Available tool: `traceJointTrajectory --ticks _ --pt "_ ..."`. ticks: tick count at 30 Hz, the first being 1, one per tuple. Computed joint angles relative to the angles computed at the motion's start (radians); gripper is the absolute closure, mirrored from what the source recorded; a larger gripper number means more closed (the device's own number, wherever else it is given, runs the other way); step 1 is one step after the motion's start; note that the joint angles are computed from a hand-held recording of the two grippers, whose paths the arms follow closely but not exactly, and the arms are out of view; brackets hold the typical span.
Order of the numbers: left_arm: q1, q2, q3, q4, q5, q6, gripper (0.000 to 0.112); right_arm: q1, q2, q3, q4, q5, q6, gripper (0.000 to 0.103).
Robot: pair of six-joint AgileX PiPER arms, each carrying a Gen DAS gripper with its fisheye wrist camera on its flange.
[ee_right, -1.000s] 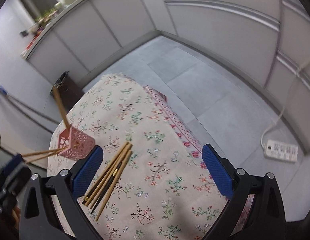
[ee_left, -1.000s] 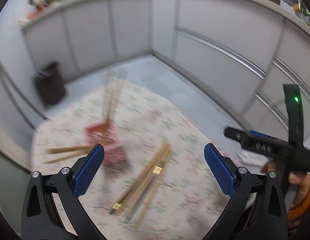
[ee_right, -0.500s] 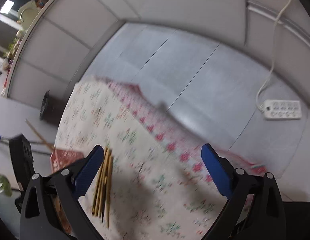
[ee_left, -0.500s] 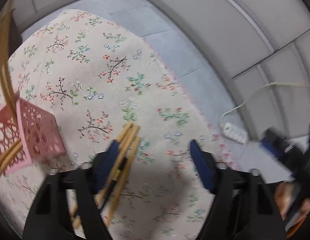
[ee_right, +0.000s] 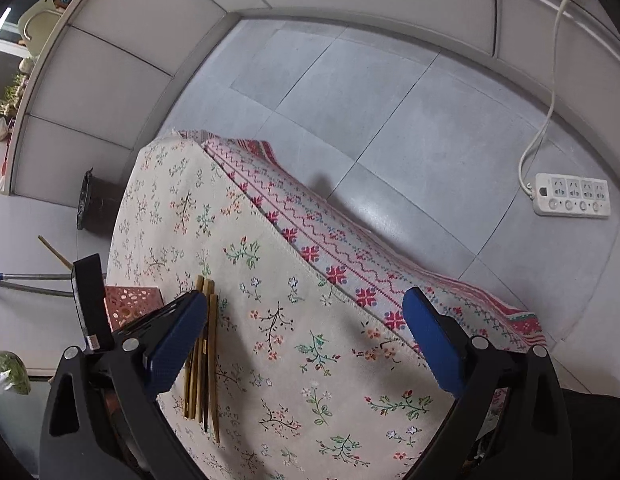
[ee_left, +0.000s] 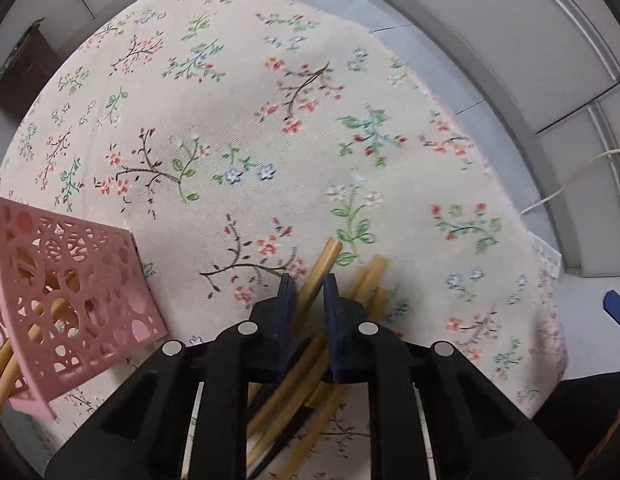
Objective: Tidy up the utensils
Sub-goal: 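Move both tools back down to the chopstick pile, then pinch and lift a bamboo chopstick with the left tool while the right tool pinches another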
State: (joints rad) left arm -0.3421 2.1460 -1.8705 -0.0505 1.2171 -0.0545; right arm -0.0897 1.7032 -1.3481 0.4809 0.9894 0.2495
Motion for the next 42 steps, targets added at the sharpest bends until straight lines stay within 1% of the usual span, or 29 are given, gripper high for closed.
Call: traceJointTrajectory --ticks 3,6,7,10,11,13,14,15,17,18,19,20,21,23,25,27,28,32,33,34,39,42 --pt "0.004 -0.013 0.024 -0.003 -0.024 0.0 0.098 0.026 0.009 -0.01 -0.022 -0.002 0.006 0.008" --pt "-0.001 -0.061 0.106 0.005 -0.092 -0.023 0.101 0.054 0.02 -0.022 -0.054 -0.009 0.024 0.008" --pt "-0.004 -0.088 0.142 0.006 -0.115 -0.03 0.104 0.063 0.027 -0.027 -0.064 -0.01 0.031 0.008" --pt "-0.009 -0.194 0.246 0.006 -0.162 -0.039 0.106 0.1 0.065 -0.05 -0.098 -0.013 0.073 0.008" --pt "-0.017 -0.248 0.292 0.023 -0.18 -0.05 0.106 0.11 0.079 -0.057 -0.104 -0.014 0.084 0.008" --pt "-0.016 -0.349 0.376 0.011 -0.207 -0.05 0.106 0.142 0.114 -0.079 -0.114 -0.021 0.111 0.008" --pt "-0.02 -0.425 0.436 0.014 -0.223 -0.058 0.106 0.155 0.131 -0.093 -0.111 -0.02 0.116 0.009" --pt "-0.023 -0.48 0.479 0.018 -0.235 -0.063 0.106 0.168 0.153 -0.108 -0.094 -0.022 0.115 0.011" --pt "-0.028 -0.608 0.576 0.013 -0.261 -0.076 0.106 0.188 0.194 -0.136 -0.047 -0.027 0.102 0.021" --pt "-0.036 -0.652 0.604 0.021 -0.265 -0.09 0.106 0.201 0.214 -0.153 -0.033 -0.023 0.1 0.023" --pt "-0.044 -0.706 0.638 0.029 -0.266 -0.104 0.106 0.217 0.24 -0.175 -0.015 -0.017 0.095 0.028" --pt "-0.06 -0.762 0.663 0.041 -0.262 -0.131 0.106 0.232 0.257 -0.195 -0.015 -0.01 0.1 0.035" --pt "-0.061 -0.816 0.695 0.044 -0.263 -0.14 0.106 0.253 0.276 -0.218 -0.028 -0.007 0.114 0.038" --pt "-0.069 -0.886 0.708 0.069 -0.247 -0.176 0.106 0.284 0.302 -0.252 -0.056 -0.007 0.145 0.047" --pt "-0.071 -0.931 0.708 0.08 -0.236 -0.191 0.106 0.316 0.332 -0.289 -0.092 0.001 0.175 0.051" --pt "-0.075 -0.969 0.706 0.09 -0.235 -0.202 0.106 0.352 0.336 -0.305 -0.153 -0.015 0.226 0.051" --pt "-0.068 -0.986 0.706 0.084 -0.231 -0.194 0.106 0.365 0.348 -0.325 -0.164 -0.007 0.236 0.051" --pt "-0.052 -1.029 0.717 0.06 -0.236 -0.169 0.106 0.43 0.389 -0.41 -0.303 0.047 0.316 0.051" --pt "-0.044 -1.03 0.724 0.052 -0.247 -0.16 0.106 0.452 0.4 -0.435 -0.351 0.07 0.331 0.052" --pt "-0.037 -1.041 0.726 0.047 -0.243 -0.151 0.106 0.474 0.405 -0.448 -0.403 0.087 0.352 0.056" --pt "-0.032 -1.068 0.724 0.045 -0.242 -0.146 0.106 0.508 0.418 -0.468 -0.471 0.101 0.376 0.057" --pt "-0.051 -1.086 0.713 0.075 -0.226 -0.172 0.106 0.536 0.45 -0.52 -0.516 0.139 0.381 0.056"
